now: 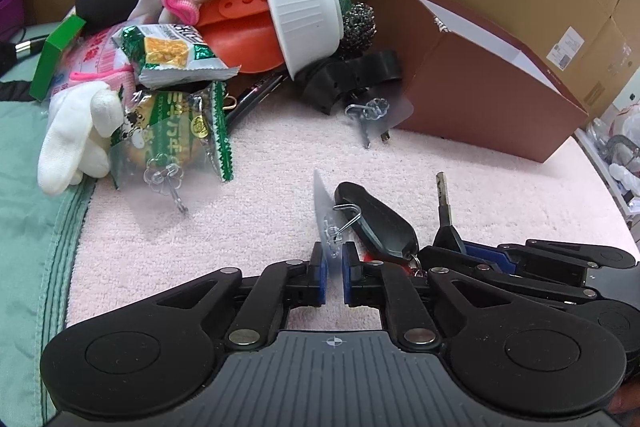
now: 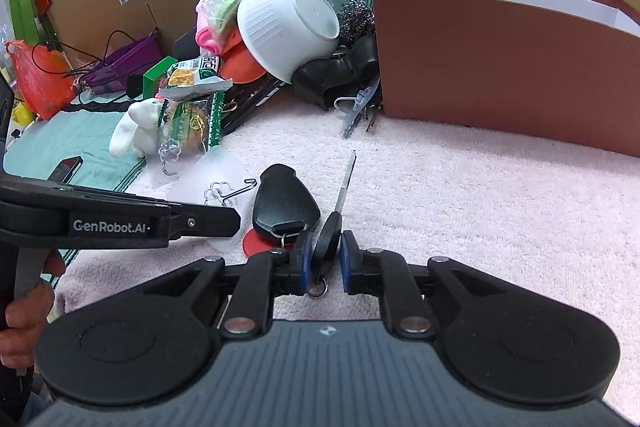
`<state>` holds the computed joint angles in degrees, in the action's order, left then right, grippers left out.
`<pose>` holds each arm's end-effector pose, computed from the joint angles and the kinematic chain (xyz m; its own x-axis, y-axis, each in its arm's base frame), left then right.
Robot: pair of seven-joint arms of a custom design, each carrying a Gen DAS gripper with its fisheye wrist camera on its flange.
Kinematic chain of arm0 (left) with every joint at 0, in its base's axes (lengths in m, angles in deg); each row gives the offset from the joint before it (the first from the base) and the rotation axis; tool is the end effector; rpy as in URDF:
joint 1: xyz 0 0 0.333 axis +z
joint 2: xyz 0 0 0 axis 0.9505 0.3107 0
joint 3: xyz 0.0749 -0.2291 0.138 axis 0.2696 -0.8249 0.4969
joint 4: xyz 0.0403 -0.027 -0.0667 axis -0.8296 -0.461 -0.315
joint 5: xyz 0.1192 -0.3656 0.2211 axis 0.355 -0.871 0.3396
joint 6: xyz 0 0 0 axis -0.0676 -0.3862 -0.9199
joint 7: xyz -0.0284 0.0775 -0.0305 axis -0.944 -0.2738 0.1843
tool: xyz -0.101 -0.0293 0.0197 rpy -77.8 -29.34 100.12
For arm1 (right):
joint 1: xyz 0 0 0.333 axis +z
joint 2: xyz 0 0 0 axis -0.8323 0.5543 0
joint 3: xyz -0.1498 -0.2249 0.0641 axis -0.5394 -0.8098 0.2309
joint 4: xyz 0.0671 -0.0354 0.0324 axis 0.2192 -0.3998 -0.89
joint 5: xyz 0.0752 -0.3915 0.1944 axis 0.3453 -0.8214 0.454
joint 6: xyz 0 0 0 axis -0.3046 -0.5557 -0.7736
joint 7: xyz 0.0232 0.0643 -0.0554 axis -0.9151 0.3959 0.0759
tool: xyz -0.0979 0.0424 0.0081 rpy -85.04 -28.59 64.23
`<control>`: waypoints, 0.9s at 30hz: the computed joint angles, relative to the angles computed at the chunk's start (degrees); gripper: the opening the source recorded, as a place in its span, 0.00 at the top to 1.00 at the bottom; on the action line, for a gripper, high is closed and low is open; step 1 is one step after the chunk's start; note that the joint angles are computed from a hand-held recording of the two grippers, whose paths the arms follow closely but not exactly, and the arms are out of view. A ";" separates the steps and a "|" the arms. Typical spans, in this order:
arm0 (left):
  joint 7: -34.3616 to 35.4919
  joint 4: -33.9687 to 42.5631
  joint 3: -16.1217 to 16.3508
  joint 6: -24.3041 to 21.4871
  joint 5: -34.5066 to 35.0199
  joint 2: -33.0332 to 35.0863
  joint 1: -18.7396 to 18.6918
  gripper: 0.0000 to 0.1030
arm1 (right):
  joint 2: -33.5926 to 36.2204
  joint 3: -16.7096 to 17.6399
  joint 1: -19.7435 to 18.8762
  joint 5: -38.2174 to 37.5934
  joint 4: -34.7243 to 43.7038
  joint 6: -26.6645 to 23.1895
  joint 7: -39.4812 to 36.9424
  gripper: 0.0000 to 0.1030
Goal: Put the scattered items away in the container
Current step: 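Lift the car key with the right gripper and carry it to the box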
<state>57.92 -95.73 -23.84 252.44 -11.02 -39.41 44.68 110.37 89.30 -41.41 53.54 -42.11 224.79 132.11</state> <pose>0.5854 -0.3803 0.3206 0.0863 -0.9526 0.2917 -0.7426 -0.2567 -0.6186 0.6247 0.4057 0.2994 0.6302 -0.7518 -0.1938 -0.6221 -0.3397 -0.7054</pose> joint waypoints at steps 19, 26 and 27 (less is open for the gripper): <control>1.28 4.27 -1.45 1.07 3.74 -1.72 -0.75 1.00 | -4.80 18.96 -17.28 15.59 -5.52 1.73 -20.93 0.91; 7.61 13.06 -1.09 1.94 0.97 2.50 -1.72 1.00 | -6.61 22.51 -21.72 24.43 -3.37 0.27 -30.41 0.91; 8.81 14.73 -0.93 1.90 0.48 3.28 -1.89 1.00 | -6.71 22.11 -21.50 25.10 -2.58 0.05 -31.13 0.91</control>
